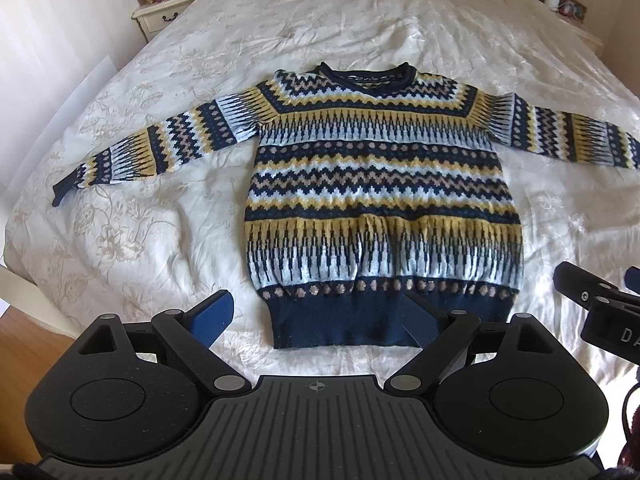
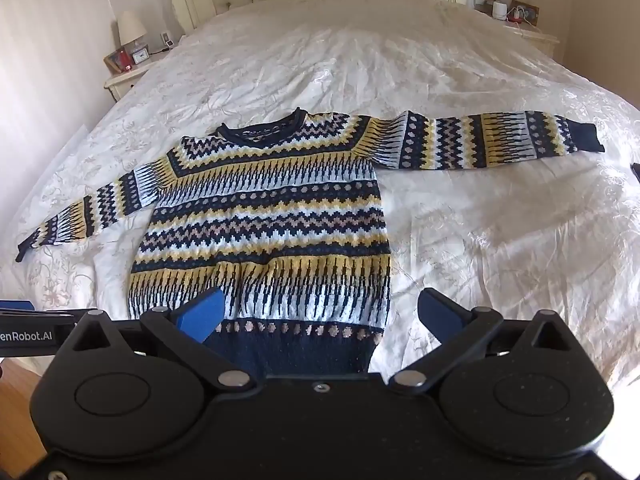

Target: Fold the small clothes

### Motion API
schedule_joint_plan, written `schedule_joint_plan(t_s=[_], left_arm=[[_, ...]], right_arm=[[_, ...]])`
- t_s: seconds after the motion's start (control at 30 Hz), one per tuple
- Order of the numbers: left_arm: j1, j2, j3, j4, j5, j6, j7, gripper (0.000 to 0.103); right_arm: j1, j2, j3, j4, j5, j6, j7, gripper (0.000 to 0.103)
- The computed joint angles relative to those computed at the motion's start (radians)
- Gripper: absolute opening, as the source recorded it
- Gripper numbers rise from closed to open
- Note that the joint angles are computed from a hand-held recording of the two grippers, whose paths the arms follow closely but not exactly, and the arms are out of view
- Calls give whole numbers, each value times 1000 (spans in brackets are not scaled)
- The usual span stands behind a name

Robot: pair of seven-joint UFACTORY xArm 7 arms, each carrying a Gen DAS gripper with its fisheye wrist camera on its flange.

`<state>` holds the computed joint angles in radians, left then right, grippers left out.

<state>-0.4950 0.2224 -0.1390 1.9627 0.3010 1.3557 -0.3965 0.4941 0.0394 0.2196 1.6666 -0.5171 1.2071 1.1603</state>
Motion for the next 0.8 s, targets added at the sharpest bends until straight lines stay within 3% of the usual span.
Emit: schedule_joint_plan(t_s=[0.8], left_arm=[[2,-19,-3,-37,5,-6,-21,90]], right_arm=[[20,32,-11,45,6,35,-7,102]])
